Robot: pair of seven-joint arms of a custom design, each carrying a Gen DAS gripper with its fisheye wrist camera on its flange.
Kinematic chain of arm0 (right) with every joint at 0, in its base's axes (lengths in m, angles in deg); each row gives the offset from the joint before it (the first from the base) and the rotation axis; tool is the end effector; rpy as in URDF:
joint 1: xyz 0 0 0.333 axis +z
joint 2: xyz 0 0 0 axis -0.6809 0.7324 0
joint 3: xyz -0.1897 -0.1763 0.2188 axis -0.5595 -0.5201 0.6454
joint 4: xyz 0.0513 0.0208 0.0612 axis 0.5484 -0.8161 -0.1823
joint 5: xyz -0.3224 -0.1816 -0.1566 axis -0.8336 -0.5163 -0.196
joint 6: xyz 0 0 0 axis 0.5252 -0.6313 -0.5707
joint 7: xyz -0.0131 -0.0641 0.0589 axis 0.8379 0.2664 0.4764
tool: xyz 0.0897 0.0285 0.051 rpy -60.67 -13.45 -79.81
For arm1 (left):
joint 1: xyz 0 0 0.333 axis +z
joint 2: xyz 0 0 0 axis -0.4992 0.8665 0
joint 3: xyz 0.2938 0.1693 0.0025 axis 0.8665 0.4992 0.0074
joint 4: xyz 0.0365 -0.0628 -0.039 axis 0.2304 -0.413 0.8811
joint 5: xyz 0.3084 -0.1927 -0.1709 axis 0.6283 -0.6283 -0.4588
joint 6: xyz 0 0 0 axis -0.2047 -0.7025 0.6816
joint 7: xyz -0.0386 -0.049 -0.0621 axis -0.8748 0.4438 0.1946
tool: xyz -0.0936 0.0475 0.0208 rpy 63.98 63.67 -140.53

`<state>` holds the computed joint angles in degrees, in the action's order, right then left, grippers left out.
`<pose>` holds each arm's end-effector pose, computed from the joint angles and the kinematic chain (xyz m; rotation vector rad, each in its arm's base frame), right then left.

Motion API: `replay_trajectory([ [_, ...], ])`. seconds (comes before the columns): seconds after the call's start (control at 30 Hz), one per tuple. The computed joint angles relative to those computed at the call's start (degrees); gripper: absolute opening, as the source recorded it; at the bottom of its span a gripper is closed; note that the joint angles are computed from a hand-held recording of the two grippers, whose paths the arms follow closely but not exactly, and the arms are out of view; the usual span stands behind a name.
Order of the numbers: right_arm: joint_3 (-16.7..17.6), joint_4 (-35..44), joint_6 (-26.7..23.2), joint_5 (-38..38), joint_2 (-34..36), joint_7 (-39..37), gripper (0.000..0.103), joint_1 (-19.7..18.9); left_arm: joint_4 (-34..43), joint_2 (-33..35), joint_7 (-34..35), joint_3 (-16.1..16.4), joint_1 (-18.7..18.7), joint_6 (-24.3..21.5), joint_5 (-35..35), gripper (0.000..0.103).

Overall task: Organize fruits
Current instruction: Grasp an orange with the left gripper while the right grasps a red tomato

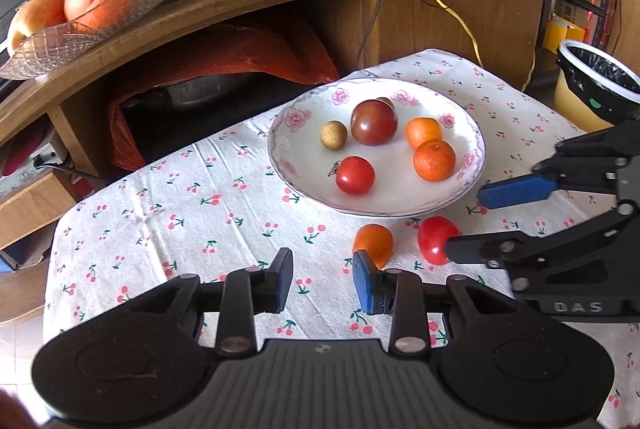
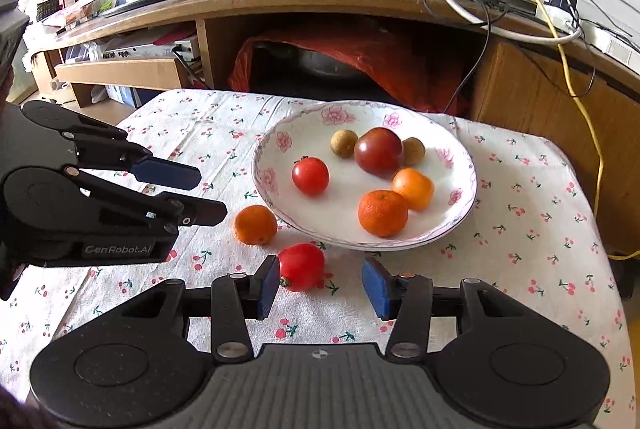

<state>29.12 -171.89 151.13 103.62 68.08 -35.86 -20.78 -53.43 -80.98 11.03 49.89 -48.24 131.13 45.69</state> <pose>0.5240 0.3017 0.3176 -2.2686 0.8120 -0.2935 0.4565 -0.3025 0.3200 -1.7860 1.7647 -0.5919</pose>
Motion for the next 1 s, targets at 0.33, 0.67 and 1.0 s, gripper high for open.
replay_trajectory([
  [0.33, -0.8, 0.8, -1.6, -10.6, 2.5, 8.5, 0.028, 1.0, 0.7, 1.0, -0.1, 0.5, 0.0, 1.3, 0.9, 0.042],
  [0.67, 0.5, -0.1, -0.7, -13.8, 2.1, 12.3, 0.025, -1.3, 2.1, 2.4, -2.4, 0.9, 0.6, 6.1, 4.6, 0.046],
  [1.0, -0.2, -1.2, -1.5, -16.4, 1.3, 15.8, 0.025, -2.7, 6.1, 6.8, -2.1, 1.6, -1.0, 7.0, 4.6, 0.046],
])
